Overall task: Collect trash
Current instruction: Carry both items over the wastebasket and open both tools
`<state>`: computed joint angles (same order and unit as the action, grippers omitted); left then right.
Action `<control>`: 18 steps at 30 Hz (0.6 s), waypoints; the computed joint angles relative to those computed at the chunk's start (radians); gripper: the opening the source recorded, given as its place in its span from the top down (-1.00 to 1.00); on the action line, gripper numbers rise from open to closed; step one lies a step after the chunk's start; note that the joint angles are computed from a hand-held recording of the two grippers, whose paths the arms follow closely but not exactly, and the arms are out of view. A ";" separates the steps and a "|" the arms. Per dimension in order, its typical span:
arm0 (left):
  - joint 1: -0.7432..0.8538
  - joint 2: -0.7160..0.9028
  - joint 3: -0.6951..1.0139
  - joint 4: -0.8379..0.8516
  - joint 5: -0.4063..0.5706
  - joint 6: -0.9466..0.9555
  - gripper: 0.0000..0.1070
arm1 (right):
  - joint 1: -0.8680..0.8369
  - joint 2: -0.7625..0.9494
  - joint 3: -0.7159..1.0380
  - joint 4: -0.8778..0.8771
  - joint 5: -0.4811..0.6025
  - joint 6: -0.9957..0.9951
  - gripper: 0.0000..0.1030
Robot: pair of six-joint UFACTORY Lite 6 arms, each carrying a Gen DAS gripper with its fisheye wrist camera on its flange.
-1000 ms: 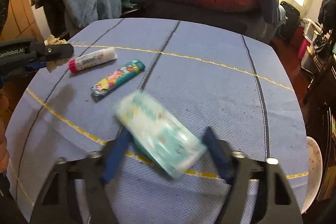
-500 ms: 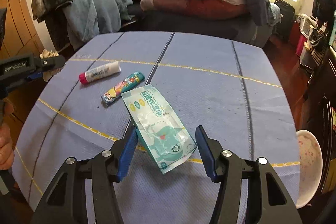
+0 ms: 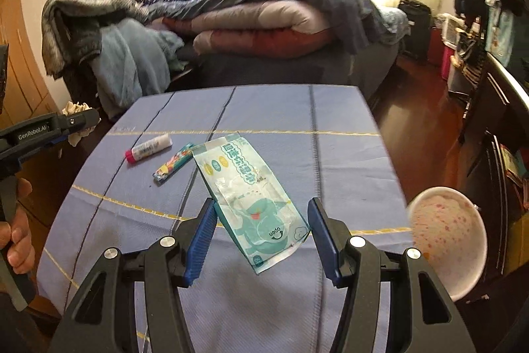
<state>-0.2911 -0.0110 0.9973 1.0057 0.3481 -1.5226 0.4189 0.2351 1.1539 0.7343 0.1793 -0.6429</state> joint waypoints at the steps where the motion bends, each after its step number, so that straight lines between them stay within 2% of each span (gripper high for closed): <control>1: -0.017 0.006 0.014 0.000 0.008 0.000 0.37 | -0.016 -0.020 -0.016 0.036 0.005 -0.039 -0.11; 6: -0.140 0.085 0.141 -0.006 0.043 0.009 0.37 | -0.125 -0.123 -0.104 0.202 0.034 -0.224 -0.11; 13: -0.292 0.318 0.427 -0.069 0.061 0.097 0.36 | -0.343 -0.196 -0.180 0.410 0.102 -0.471 -0.11; 18: -0.363 0.547 0.711 -0.266 0.051 0.316 0.36 | -0.493 -0.195 -0.205 0.511 0.138 -0.596 -0.11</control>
<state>-0.6543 0.5360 1.7080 0.7401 0.3995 -1.2066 -0.0746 0.0403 0.9494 1.2458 0.3174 -1.2394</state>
